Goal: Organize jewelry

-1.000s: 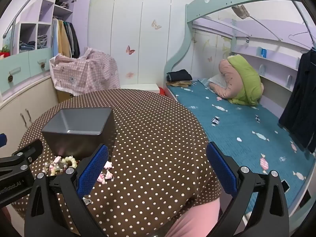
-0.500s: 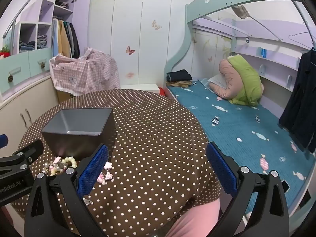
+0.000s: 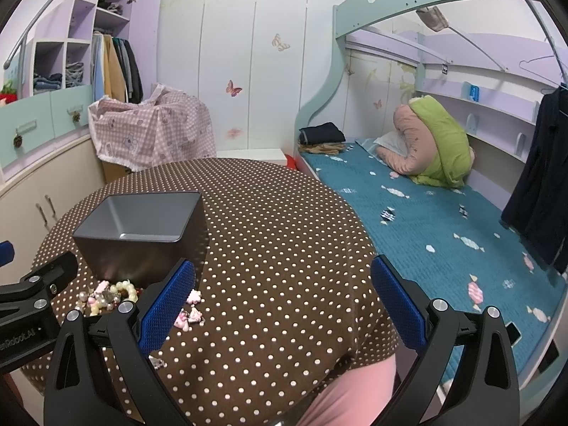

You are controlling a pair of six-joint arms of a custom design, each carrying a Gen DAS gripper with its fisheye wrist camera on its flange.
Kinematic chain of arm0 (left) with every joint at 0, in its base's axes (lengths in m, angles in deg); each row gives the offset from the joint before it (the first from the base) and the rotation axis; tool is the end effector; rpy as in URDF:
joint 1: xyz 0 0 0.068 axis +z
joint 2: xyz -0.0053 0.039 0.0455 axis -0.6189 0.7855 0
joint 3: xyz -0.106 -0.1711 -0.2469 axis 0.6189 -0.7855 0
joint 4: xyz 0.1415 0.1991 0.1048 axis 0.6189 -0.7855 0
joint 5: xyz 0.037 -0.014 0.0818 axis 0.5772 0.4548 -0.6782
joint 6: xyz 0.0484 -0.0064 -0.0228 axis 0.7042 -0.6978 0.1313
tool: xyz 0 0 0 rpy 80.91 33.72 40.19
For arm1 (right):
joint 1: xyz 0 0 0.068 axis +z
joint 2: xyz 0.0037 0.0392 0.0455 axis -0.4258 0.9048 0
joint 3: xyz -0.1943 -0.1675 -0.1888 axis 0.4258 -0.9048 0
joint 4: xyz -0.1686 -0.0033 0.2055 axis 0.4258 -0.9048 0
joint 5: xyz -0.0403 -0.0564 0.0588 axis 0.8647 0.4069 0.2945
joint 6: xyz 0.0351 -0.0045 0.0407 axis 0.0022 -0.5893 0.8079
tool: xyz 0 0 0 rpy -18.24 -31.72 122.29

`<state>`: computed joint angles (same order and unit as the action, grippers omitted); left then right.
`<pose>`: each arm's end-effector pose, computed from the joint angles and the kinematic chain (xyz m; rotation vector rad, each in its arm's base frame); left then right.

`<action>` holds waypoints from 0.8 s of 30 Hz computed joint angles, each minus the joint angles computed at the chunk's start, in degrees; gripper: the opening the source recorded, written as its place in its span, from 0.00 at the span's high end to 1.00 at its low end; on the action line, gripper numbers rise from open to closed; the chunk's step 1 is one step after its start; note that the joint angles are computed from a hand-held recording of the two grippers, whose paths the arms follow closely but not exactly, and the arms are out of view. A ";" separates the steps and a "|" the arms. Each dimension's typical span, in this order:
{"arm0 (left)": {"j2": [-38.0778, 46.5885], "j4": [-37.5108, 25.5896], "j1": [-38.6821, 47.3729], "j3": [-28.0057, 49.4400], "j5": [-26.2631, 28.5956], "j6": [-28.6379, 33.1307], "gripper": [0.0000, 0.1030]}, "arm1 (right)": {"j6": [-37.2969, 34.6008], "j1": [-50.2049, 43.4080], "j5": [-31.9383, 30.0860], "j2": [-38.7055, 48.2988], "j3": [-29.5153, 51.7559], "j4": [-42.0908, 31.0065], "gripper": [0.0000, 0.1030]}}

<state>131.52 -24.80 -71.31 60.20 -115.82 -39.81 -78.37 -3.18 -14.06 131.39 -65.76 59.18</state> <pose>0.1811 -0.0929 0.1531 -0.2252 2.2186 0.1738 0.2089 0.0725 0.1267 -0.0565 2.0787 -0.0110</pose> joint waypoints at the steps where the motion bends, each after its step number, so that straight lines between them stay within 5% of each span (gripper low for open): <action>1: -0.02 -0.09 0.05 0.04 0.04 0.00 0.06 | -0.19 -0.10 -0.18 1.29 -0.04 1.24 0.07; 24: 1.05 1.43 0.16 -0.47 1.10 -0.30 0.06 | -0.61 -1.08 -0.94 6.77 -1.59 8.20 0.07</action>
